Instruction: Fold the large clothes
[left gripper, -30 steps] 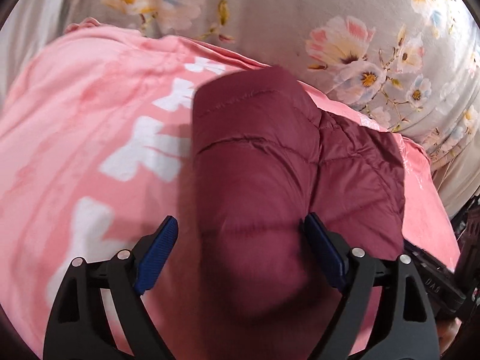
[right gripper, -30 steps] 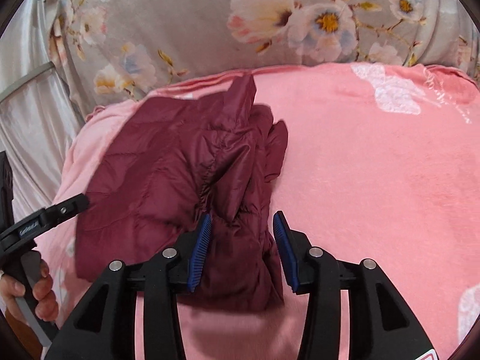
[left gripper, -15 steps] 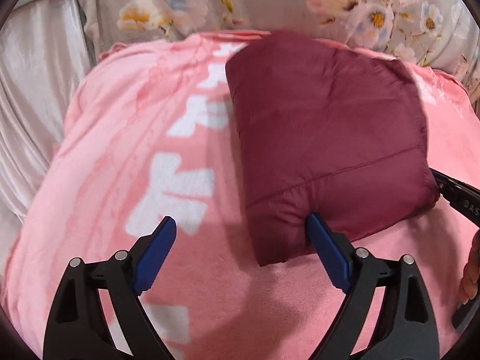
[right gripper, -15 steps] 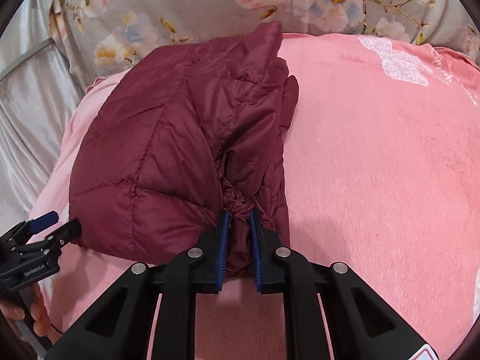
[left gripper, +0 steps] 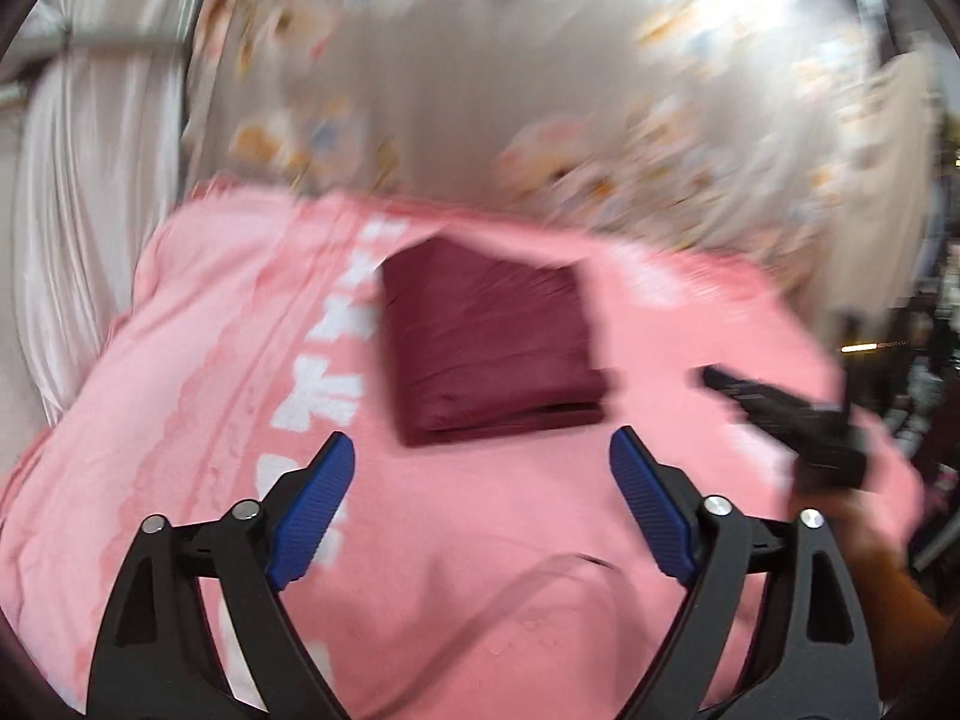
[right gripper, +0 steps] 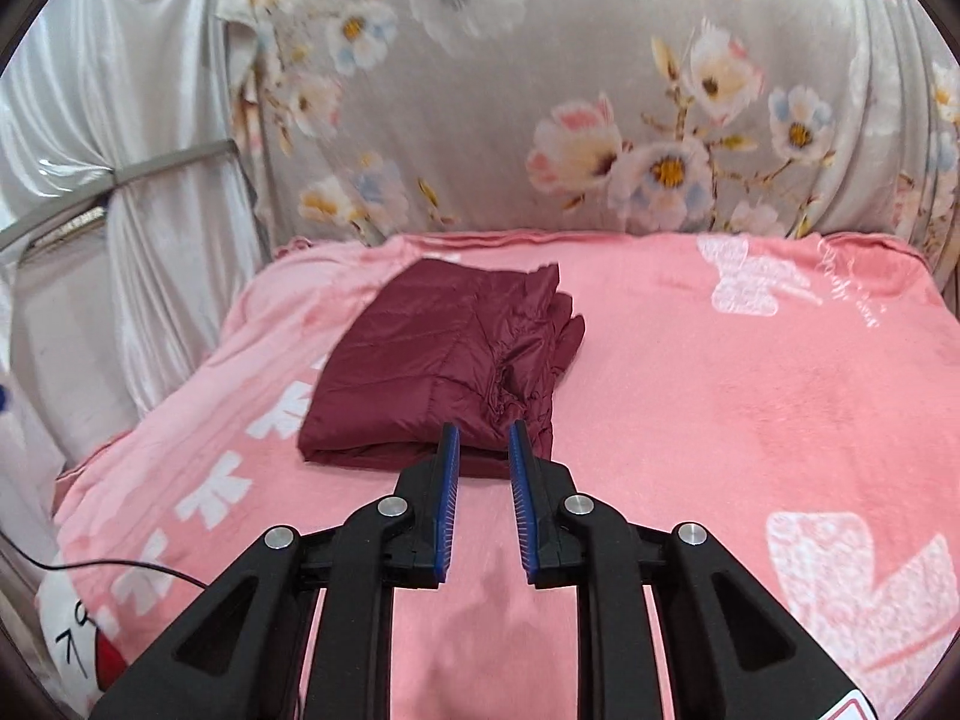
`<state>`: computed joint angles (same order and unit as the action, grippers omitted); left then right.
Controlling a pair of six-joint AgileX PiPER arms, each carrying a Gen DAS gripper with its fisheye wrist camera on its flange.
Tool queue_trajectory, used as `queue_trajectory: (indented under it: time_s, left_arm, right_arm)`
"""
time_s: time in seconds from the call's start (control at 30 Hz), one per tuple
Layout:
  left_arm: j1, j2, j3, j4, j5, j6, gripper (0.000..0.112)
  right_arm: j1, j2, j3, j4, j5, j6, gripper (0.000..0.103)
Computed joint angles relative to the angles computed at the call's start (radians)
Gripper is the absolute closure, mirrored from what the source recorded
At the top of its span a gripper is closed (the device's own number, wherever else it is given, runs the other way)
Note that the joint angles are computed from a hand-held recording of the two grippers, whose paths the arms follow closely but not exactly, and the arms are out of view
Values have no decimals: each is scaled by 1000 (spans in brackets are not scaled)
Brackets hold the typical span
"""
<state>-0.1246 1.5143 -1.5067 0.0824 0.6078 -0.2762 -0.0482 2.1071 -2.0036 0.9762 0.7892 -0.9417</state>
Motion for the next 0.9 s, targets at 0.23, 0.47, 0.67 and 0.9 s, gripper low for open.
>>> queue_trajectory:
  time_s: [0.23,0.47,0.67,0.9]
  left_arm:
    - [-530,-430,91,564,281,-462,15]
    - [-501,-187,83,665,293,-744,14]
    - [-422,151,7,762,324,-946,18]
    - [-456,286,-55,862,449,-1061,18]
  right_arm:
    - [-60,-243,326,235,-13,-286,67]
    - [-12,-401,583,261,-201,-418,63]
    - [7,-452,696,200,-325,-376,52]
    - [44,-444,736,146,-386,-324,49]
